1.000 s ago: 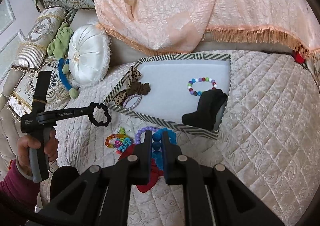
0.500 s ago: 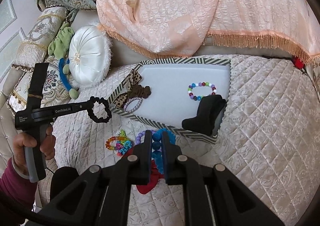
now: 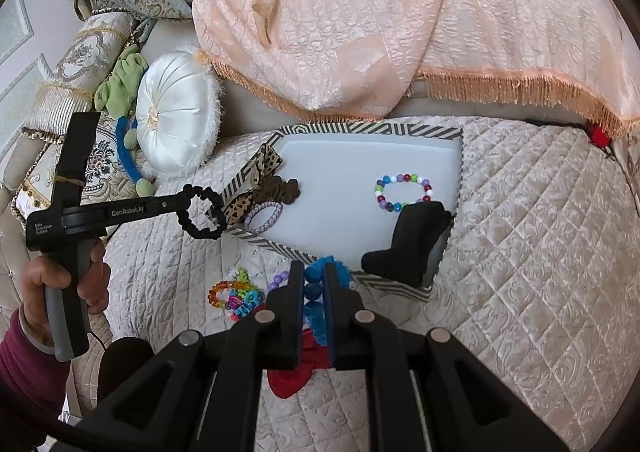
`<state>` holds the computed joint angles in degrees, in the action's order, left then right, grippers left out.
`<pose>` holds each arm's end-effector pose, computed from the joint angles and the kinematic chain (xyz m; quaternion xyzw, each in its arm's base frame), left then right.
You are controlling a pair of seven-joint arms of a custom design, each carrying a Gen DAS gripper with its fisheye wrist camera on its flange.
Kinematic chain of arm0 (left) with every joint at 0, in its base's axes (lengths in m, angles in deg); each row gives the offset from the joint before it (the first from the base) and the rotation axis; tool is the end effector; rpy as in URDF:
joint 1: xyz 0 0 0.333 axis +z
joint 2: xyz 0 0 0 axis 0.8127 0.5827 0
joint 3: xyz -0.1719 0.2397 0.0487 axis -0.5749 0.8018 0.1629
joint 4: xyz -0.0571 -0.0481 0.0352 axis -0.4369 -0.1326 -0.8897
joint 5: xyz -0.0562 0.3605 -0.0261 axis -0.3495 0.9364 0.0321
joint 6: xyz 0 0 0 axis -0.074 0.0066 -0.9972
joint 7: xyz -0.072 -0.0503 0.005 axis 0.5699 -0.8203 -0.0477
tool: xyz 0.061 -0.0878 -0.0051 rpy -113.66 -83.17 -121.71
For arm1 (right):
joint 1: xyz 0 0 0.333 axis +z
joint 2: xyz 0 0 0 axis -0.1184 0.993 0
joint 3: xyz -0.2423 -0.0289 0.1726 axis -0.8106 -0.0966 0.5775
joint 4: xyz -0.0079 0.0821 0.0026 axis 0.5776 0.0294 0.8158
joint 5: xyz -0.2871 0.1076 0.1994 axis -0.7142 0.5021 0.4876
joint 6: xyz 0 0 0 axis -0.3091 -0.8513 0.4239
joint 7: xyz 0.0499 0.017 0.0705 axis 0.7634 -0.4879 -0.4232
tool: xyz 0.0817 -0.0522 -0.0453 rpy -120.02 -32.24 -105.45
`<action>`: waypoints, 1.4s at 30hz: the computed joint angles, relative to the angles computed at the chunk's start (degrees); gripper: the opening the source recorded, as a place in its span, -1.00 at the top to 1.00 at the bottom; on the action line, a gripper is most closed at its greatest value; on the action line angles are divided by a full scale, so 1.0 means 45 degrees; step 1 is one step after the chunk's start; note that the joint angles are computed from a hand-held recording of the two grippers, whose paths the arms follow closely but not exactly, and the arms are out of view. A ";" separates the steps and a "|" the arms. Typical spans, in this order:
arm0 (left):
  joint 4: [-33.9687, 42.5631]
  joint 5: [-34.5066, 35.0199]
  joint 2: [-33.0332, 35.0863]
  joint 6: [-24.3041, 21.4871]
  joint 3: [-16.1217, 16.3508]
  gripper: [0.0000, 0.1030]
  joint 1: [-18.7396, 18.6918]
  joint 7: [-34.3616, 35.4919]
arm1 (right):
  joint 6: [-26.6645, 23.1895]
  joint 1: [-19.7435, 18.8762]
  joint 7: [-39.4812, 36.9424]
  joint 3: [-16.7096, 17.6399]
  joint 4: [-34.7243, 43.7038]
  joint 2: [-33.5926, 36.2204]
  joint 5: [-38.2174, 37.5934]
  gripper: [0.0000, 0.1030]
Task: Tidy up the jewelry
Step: 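Carry the scrunchie in left tool and bracelet in right tool over the tray, then open left tool to drop the scrunchie while right tool releases the blue bracelet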
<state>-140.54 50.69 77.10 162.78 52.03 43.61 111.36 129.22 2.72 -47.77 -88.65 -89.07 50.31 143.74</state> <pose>0.4935 -0.2218 0.4735 -0.7627 0.5760 -0.2231 0.1914 0.5154 0.0923 0.4524 -0.7620 0.4905 0.0551 0.4192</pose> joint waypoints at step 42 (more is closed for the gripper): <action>0.7225 -0.1307 0.7065 -0.0801 0.1235 1.00 -0.0002 0.2927 | 0.0385 -0.0313 0.7481 0.2005 1.3266 1.1212 -0.6817 0.82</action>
